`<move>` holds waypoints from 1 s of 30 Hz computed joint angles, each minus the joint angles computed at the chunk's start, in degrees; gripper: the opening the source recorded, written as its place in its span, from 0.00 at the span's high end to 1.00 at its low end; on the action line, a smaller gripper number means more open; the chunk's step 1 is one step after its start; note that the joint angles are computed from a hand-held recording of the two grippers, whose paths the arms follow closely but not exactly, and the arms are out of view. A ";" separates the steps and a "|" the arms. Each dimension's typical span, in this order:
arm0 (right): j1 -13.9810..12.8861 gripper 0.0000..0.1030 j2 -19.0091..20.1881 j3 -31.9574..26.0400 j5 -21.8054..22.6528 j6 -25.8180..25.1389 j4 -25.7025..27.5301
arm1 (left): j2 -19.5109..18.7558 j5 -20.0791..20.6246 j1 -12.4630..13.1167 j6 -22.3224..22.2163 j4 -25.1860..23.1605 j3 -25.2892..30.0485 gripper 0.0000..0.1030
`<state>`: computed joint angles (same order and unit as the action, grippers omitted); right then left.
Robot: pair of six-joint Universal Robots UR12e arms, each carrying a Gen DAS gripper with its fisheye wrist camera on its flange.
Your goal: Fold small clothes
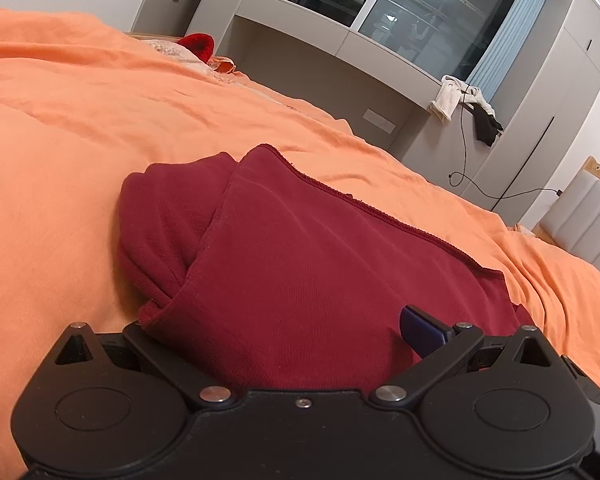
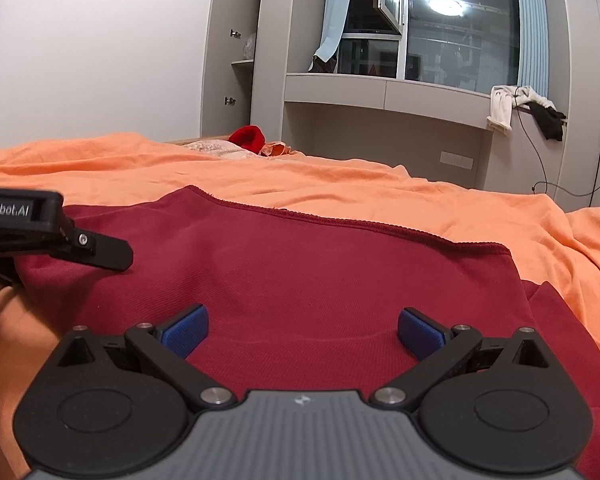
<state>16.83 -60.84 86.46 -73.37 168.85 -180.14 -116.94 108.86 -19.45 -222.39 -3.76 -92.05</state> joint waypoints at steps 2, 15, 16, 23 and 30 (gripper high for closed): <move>-0.14 0.00 -0.16 -0.11 -0.67 1.18 0.32 | 0.03 -0.25 0.11 0.06 0.18 -0.10 0.01; -0.24 0.00 -0.21 -0.01 -2.09 2.13 0.91 | -0.16 0.37 -0.05 0.67 -0.12 0.10 0.01; -0.24 0.00 -0.19 -0.06 -2.04 2.22 0.99 | -0.18 0.49 -0.09 0.73 -0.16 0.12 0.01; -0.25 0.00 -0.22 -0.02 -1.93 2.39 1.05 | -0.41 1.36 -0.44 1.05 -0.38 0.43 0.01; -0.41 0.00 -0.25 -0.04 -1.06 2.88 1.63 | -1.13 6.79 -1.51 -0.25 -1.23 1.32 0.15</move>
<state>16.42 -61.09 86.42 -74.43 171.73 -178.51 -118.07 115.65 -20.96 -222.64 -4.99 -90.73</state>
